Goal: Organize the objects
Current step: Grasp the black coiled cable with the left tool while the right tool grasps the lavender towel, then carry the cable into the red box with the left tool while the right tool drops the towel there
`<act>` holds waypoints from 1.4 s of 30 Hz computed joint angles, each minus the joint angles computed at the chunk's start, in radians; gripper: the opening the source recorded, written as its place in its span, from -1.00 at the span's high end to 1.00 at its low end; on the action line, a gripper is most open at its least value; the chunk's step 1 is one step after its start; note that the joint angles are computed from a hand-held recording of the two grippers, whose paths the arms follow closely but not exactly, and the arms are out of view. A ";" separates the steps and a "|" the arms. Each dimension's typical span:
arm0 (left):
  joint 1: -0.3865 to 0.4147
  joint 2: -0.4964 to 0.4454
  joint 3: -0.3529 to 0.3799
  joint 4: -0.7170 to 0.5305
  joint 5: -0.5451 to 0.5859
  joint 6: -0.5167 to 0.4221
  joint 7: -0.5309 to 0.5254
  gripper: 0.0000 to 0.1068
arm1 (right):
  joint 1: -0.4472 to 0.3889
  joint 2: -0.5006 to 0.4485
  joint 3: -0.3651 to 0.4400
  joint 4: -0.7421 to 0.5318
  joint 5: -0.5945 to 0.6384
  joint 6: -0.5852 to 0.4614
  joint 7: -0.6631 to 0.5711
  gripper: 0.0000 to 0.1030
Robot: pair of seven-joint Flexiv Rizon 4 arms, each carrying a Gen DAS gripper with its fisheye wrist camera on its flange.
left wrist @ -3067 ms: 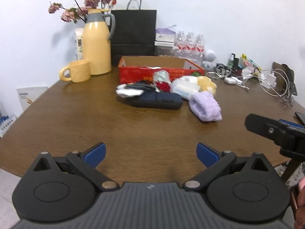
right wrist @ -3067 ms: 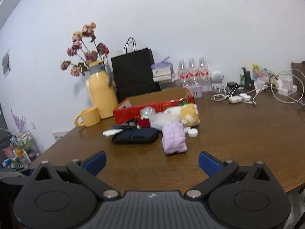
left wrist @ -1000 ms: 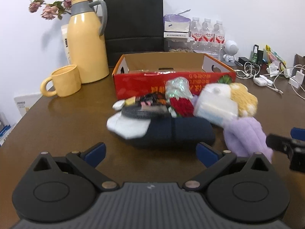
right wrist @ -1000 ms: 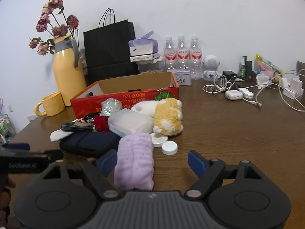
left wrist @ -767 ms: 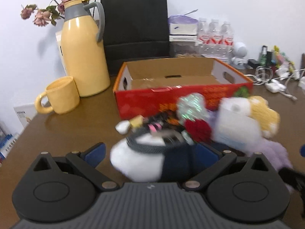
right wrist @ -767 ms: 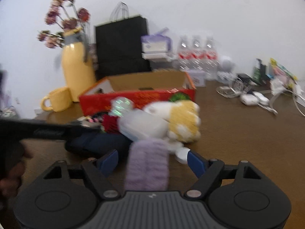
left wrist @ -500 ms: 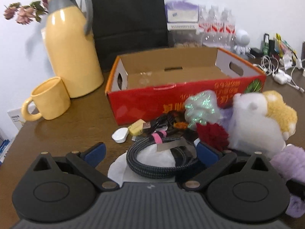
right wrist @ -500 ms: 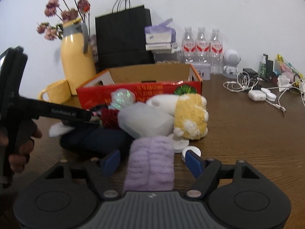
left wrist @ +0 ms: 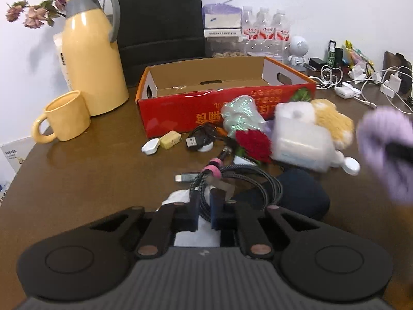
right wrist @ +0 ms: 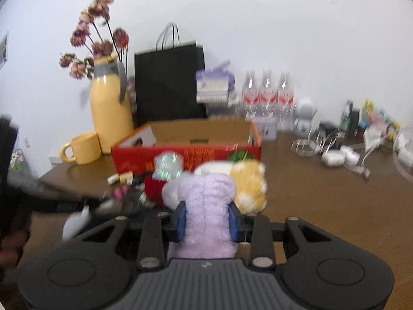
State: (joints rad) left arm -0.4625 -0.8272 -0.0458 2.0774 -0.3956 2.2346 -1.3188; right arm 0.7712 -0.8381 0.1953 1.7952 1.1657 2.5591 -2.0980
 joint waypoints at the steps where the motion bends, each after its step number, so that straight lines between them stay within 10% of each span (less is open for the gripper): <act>1: -0.003 0.006 -0.001 0.016 0.004 0.017 -0.008 0.87 | 0.009 0.008 -0.004 0.006 0.006 0.024 -0.009 0.40; 9: 0.072 0.066 -0.063 0.154 0.140 0.146 -0.125 0.90 | 0.020 0.110 0.015 0.088 -0.054 0.166 -0.081 0.40; 13: 0.010 0.043 -0.023 0.158 0.081 0.112 -0.106 0.87 | -0.086 0.186 0.109 0.233 -0.200 -0.041 0.150 0.38; 15: -0.070 0.014 0.020 0.146 -0.015 0.126 -0.058 0.13 | -0.120 0.148 0.128 0.254 -0.254 -0.131 0.259 0.38; 17: -0.097 -0.011 0.029 0.136 -0.042 0.157 -0.023 -0.08 | -0.088 0.104 0.091 0.229 -0.210 -0.187 0.278 0.38; 23: -0.022 0.002 -0.029 0.130 -0.010 0.087 -0.020 0.74 | 0.078 0.062 -0.067 0.192 -0.087 -0.209 0.233 0.12; 35: 0.109 0.091 -0.097 0.219 0.225 0.209 -0.172 0.80 | 0.162 0.075 -0.116 0.217 -0.080 -0.099 0.250 0.35; 42: 0.338 0.169 -0.199 0.046 0.456 -0.031 -0.264 0.80 | 0.082 0.179 -0.108 0.220 -0.167 -0.060 0.163 0.35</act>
